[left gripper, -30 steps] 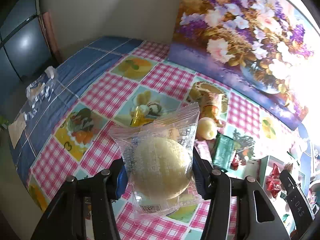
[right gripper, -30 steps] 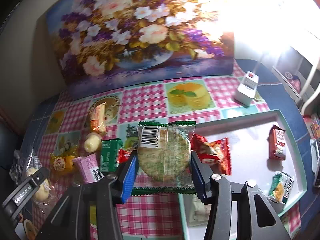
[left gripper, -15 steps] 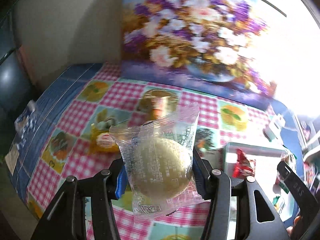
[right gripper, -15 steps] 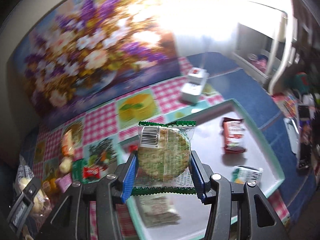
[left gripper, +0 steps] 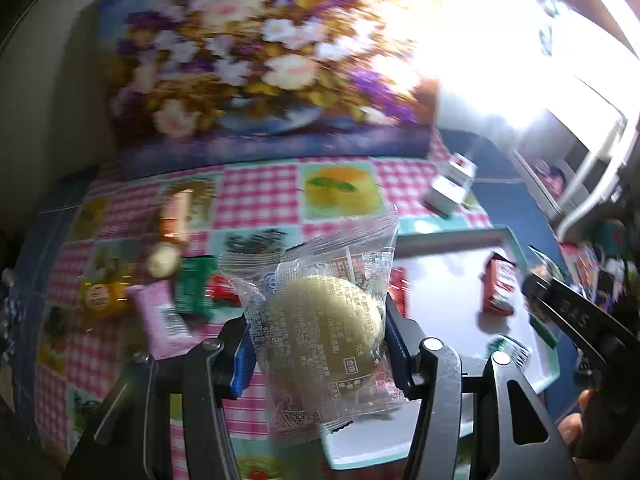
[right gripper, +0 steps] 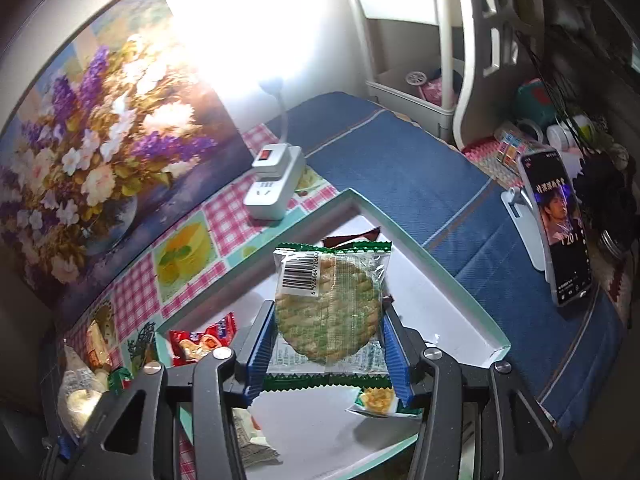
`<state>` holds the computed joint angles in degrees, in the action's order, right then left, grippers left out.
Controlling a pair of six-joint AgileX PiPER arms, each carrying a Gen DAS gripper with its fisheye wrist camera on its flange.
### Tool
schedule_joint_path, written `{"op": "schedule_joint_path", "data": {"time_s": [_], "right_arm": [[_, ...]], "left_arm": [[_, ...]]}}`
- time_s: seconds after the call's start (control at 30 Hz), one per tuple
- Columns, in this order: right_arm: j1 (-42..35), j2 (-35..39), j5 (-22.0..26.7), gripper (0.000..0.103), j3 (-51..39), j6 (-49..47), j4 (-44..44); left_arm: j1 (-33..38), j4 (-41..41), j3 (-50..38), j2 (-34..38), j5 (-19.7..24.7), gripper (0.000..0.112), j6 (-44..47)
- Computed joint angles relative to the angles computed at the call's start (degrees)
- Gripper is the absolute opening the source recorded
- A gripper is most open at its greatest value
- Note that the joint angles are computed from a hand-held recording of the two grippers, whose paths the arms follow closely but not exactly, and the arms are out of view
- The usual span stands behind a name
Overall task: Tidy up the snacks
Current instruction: 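Carry the bun and cracker pack into the white tray and open both tools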
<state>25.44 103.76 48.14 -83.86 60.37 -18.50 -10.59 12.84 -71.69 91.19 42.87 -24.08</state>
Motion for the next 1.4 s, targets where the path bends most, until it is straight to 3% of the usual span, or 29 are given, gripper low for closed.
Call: {"op": "schedule_joint_path", "data": {"time_s": [0.13, 0.4, 0.77, 1.2, 1.4], "right_arm": [[-1.13, 0.19, -0.29, 0.053, 0.88, -0.59, 1.51], [-1.68, 2.95, 0.23, 0.053, -0.35, -3.63, 4.35], [-1.87, 6.49, 1.95, 0.053, -1.93, -5.76, 6.63], [-2.43, 7.88, 2.72, 0.054, -2.16, -6.43, 8.04], [-2.33, 8.19, 2.98, 0.054, -2.63, -6.13, 7.92]], "left_arm": [[-3.87, 3.96, -0.45, 2.78, 0.27, 0.056, -2.07], [-4.95, 3.62, -1.67, 7.43, 0.27, 0.056, -0.88], [-5.02, -2.09, -3.23, 12.46, -0.55, 0.056, 3.40], [-4.51, -5.04, -3.59, 13.88, -0.77, 0.057, 5.92], [-4.53, -6.47, -3.64, 13.41, -0.96, 0.063, 7.41]]}}
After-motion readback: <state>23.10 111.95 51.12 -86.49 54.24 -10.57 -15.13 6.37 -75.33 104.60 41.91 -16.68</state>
